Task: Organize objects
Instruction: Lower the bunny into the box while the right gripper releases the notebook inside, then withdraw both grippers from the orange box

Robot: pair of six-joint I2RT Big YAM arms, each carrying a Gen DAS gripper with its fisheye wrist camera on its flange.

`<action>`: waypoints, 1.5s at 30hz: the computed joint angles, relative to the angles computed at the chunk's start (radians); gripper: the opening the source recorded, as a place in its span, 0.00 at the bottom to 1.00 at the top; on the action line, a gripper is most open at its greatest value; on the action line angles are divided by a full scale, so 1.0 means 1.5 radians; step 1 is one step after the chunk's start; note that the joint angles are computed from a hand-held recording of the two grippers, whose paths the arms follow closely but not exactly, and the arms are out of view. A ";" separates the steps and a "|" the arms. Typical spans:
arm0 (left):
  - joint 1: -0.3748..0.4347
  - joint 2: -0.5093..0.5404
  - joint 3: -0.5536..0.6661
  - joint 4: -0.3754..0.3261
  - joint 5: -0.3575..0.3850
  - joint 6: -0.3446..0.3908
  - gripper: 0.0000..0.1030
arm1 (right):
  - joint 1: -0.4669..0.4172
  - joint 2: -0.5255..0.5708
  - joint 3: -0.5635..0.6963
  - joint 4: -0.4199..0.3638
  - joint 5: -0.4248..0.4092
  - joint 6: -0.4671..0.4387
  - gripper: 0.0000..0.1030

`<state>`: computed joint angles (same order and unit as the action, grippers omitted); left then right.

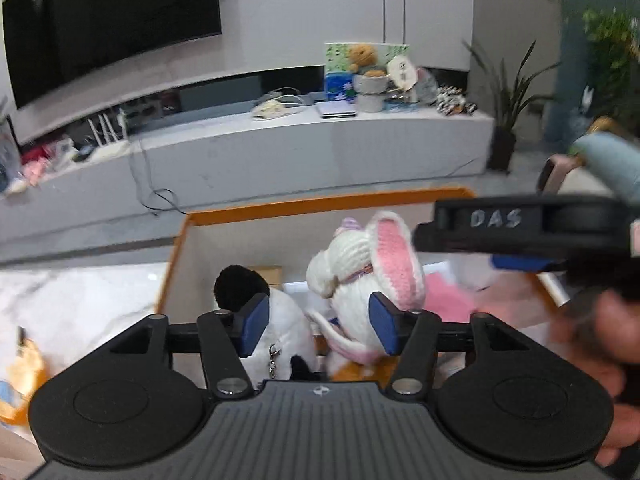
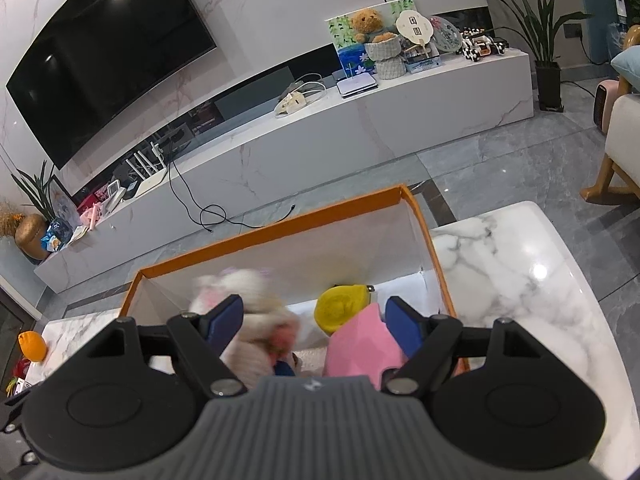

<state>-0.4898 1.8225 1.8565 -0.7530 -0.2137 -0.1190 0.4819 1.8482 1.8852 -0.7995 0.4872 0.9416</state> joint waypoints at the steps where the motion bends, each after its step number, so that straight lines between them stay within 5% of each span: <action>1: 0.001 -0.003 -0.004 0.007 0.012 -0.008 0.65 | -0.001 -0.002 -0.002 0.001 0.000 -0.001 0.77; 7: 0.013 -0.030 -0.034 0.024 0.060 -0.048 0.71 | 0.000 -0.014 -0.009 0.004 0.005 -0.007 0.77; 13: 0.014 -0.050 -0.053 0.034 0.032 -0.052 0.86 | 0.010 -0.017 0.005 -0.020 0.015 -0.025 0.77; 20: 0.022 -0.059 -0.047 -0.020 0.077 -0.096 0.93 | 0.040 -0.008 0.043 -0.072 0.051 -0.076 0.81; 28: 0.018 -0.089 -0.080 -0.017 0.038 -0.092 0.94 | 0.083 -0.011 0.062 -0.108 0.119 -0.145 0.84; 35: 0.014 -0.087 -0.072 -0.065 0.002 -0.094 0.96 | 0.110 -0.007 0.081 -0.145 0.148 -0.185 0.90; 45: 0.012 -0.083 -0.068 -0.082 -0.033 -0.095 0.96 | 0.114 0.000 0.096 -0.186 0.123 -0.110 0.97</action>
